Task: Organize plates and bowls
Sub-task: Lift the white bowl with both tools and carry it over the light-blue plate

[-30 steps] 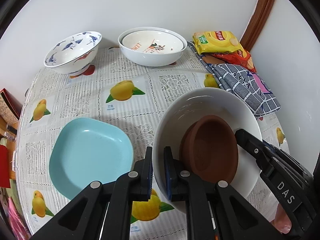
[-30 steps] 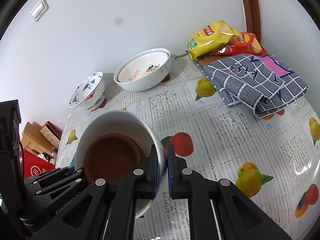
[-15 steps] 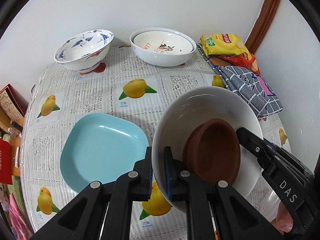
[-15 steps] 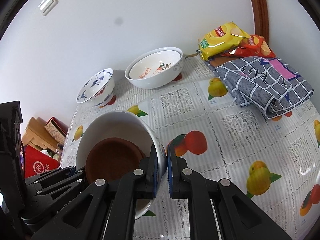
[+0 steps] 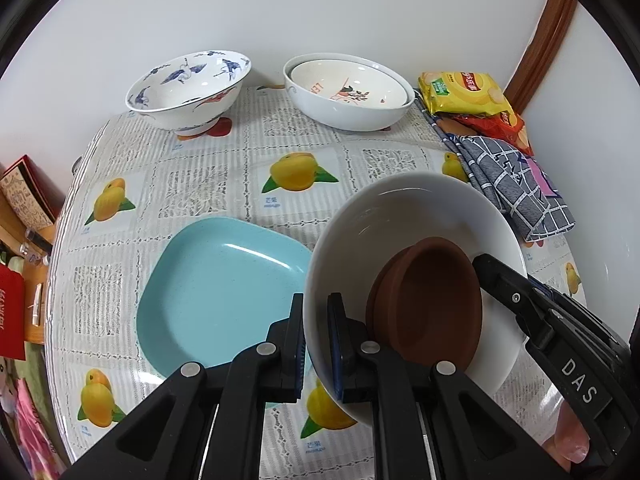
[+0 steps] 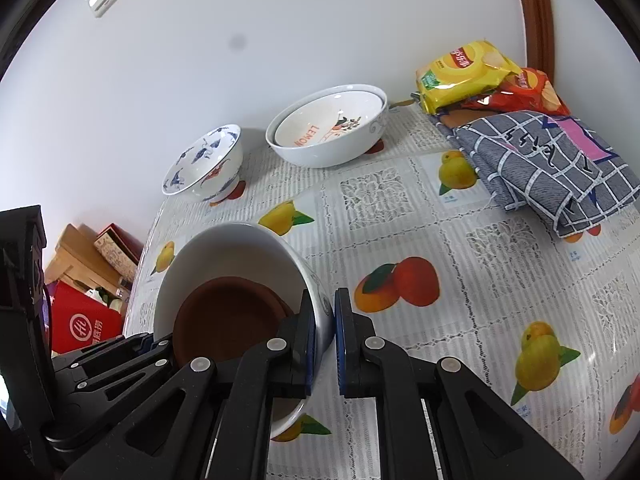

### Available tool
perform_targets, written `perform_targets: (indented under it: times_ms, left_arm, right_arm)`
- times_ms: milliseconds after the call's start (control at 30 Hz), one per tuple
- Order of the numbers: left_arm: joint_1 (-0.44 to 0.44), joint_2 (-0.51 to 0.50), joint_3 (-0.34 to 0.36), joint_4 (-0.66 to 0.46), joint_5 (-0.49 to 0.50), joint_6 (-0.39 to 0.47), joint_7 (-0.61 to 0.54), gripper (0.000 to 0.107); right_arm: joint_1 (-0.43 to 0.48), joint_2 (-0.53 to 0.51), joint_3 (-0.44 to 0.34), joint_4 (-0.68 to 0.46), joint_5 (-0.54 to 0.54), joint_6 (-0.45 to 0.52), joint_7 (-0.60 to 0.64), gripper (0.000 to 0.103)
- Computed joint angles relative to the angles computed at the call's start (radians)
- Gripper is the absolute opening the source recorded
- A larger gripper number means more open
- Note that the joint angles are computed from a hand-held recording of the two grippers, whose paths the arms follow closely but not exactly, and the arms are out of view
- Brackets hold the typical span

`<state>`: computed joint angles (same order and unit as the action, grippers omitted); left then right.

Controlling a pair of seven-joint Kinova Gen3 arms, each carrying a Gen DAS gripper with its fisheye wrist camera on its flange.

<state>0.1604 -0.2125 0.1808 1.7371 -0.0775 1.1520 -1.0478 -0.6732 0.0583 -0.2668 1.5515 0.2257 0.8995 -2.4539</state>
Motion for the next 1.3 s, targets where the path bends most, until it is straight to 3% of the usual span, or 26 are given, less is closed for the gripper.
perform_targets:
  times_ms: [1300]
  left_arm:
    - [-0.103, -0.065, -0.085, 0.039, 0.041, 0.020, -0.102, 0.010]
  right_arm:
    - [-0.104, 0.122, 0.023, -0.156, -0.004, 0.041, 0.048, 0.009]
